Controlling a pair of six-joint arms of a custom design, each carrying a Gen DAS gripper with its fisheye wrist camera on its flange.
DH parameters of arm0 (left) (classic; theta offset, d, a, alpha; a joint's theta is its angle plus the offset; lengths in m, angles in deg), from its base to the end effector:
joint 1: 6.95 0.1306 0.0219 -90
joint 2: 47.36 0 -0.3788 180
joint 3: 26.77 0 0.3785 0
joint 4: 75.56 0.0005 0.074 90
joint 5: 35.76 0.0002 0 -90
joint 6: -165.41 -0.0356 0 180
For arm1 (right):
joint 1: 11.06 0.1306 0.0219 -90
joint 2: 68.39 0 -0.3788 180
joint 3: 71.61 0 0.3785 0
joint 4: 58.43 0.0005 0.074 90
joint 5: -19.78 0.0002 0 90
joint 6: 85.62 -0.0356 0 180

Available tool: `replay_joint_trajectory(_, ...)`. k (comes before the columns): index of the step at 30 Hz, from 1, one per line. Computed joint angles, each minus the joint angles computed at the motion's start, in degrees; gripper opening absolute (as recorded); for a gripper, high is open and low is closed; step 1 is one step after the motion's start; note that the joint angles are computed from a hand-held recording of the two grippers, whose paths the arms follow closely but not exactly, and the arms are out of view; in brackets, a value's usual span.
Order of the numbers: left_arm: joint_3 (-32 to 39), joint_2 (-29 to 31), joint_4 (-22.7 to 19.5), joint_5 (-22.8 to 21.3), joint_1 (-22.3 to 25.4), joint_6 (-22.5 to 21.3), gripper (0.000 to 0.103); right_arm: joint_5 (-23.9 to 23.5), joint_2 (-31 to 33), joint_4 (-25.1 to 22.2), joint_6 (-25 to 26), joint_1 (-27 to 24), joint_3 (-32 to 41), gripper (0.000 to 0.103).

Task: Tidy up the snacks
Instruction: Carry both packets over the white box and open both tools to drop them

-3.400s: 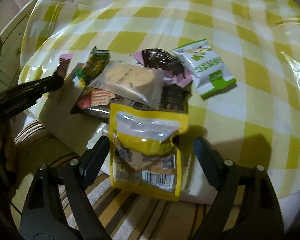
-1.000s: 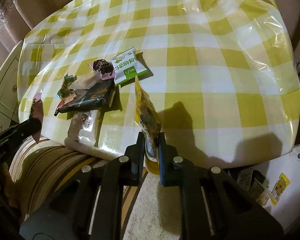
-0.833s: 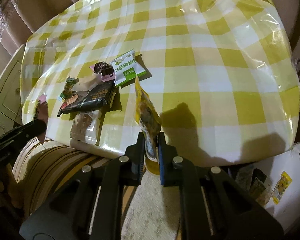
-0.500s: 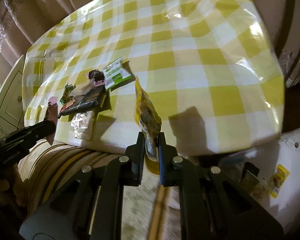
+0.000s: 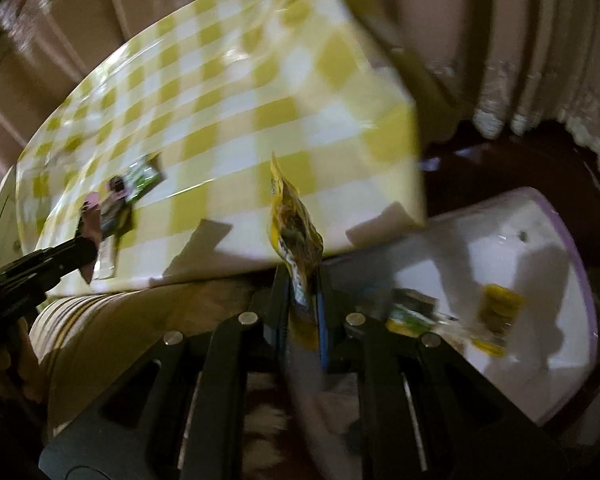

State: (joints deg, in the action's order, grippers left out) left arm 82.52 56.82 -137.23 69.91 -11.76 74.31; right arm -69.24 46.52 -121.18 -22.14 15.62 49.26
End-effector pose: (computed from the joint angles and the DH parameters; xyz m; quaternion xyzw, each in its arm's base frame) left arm 0.5484 -0.0563 0.4411 0.0881 0.9455 -0.1397 0.2806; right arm 0.5525 0.2764 0.4217 0.0011 0.9583 0.1206 0.2592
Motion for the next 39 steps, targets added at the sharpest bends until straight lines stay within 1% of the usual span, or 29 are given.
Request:
replay_joint_trajectory(6, 4.49, 3.24, -1.92, 0.35, -5.33, -2.71, 0.02, 1.56, -3.73, 1.76, -2.45, -3.9, -6.27, 0.014)
replay_joint_trajectory(11, 9.31, 7.25, -5.11, 0.33, -9.4, -6.03, 0.02, 2.42, -5.36, 2.88, -4.36, -6.94, -9.56, 0.014)
replay_joint_trajectory(18, 16.17, 13.0, -9.04, 0.12, -14.34, -11.01, 0.02, 2.09, -5.32, 3.62, -5.27, -9.48, -10.75, 0.015)
replay_joint_trajectory(20, 17.96, 14.51, -10.37, 0.66, -15.26, -12.35, 0.021, 1.82, -5.01, 3.84, -5.15, -10.05, -10.64, 0.015)
replay_joint_trajectory(23, 20.58, 16.66, -12.15, 1.03, -16.15, -12.76, 0.022, 1.59, -4.52, 3.92, -5.23, -10.41, -10.26, 0.015)
replay_joint_trajectory(25, 22.65, 18.34, -14.06, 1.66, -16.33, -12.92, 0.023, 1.27, -4.19, 3.91, -5.58, -10.65, -9.9, 0.017)
replay_joint_trajectory(26, 23.75, 19.25, -15.18, 1.72, -16.34, -12.75, 0.026, 1.23, -4.03, 3.77, -5.63, -10.72, -9.68, 0.021)
replay_joint_trajectory(27, 24.35, 19.77, -15.82, 1.58, -16.18, -12.53, 0.032, 1.35, -3.85, 3.73, -5.56, -10.82, -9.52, 0.025)
replay_joint_trajectory(28, 24.38, 19.88, -16.01, 1.56, -16.01, -12.07, 0.036, 1.43, -3.86, 3.7, -5.48, -10.78, -9.45, 0.026)
replay_joint_trajectory(30, 23.6, 19.35, -15.23, 2.3, -15.65, -11.51, 0.05, 1.42, -3.87, 3.84, -5.17, -10.74, -9.42, 0.028)
replay_joint_trajectory(32, 22.5, 18.47, -13.88, 2.49, -15.5, -10.8, 0.058, 1.52, -3.75, 3.71, -5.02, -10.72, -9.2, 0.029)
replay_joint_trajectory(36, 20.7, 17.01, -11.92, 2.59, -14.64, -9.02, 0.062, 2.16, -4.1, 3.81, -5.42, -10.51, -9.04, 0.029)
replay_joint_trajectory(39, 18.89, 15.63, -9.84, 3.64, -13.19, -5.88, 0.063, 2.68, -4.06, 3.33, -5.17, -10.21, -8.39, 0.029)
